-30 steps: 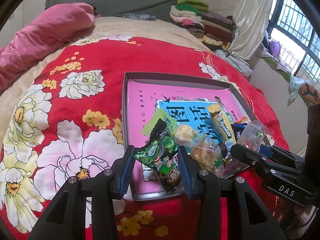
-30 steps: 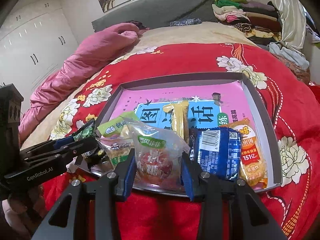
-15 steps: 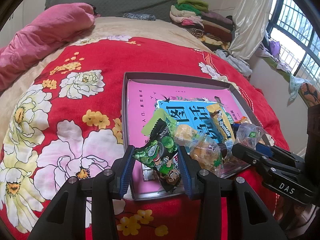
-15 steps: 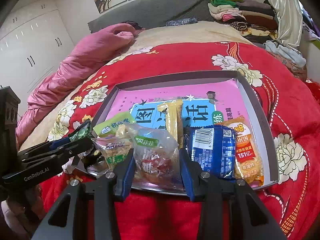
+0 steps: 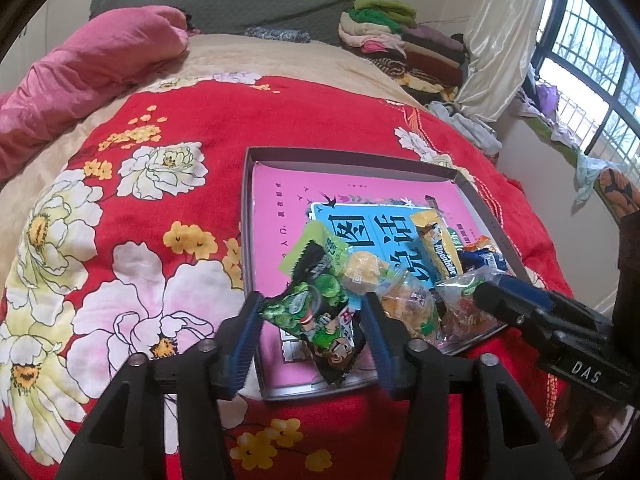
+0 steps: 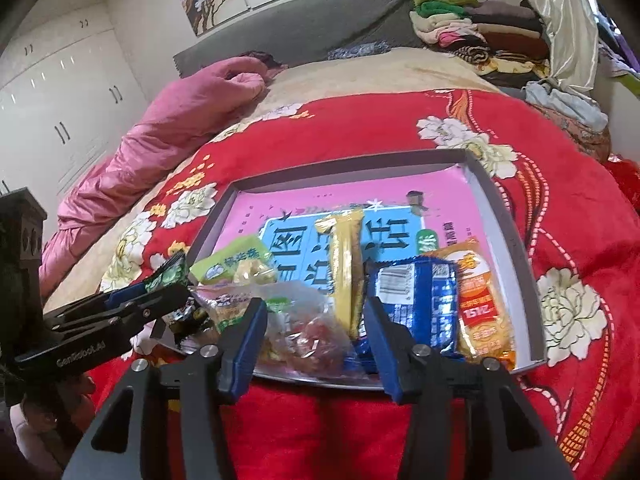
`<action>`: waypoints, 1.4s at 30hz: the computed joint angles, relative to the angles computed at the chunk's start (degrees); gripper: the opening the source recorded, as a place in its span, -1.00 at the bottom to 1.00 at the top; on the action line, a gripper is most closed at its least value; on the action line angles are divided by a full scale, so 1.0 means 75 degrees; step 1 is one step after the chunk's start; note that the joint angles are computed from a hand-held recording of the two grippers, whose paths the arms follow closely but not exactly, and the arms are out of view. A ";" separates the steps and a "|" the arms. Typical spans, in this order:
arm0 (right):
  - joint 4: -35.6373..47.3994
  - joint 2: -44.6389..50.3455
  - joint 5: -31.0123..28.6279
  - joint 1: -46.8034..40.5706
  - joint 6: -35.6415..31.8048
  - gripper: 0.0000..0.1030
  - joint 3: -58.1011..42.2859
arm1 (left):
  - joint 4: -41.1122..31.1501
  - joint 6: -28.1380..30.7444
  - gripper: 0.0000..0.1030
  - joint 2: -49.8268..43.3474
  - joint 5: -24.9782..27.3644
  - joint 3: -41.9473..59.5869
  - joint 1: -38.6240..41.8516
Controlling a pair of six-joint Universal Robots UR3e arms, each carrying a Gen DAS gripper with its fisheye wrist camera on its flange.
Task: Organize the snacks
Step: 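Lower both held snacks into the tray beside the bread bag, then open both tools to release the green candy and red candy bag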
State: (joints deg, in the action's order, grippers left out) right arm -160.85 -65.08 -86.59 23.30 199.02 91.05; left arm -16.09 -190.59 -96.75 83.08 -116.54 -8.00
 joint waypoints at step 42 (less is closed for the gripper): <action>-0.0061 -0.3506 -0.1504 0.0442 0.0240 0.55 0.3475 | -0.1389 -0.2085 0.56 0.1986 0.1928 -0.0548 -0.2527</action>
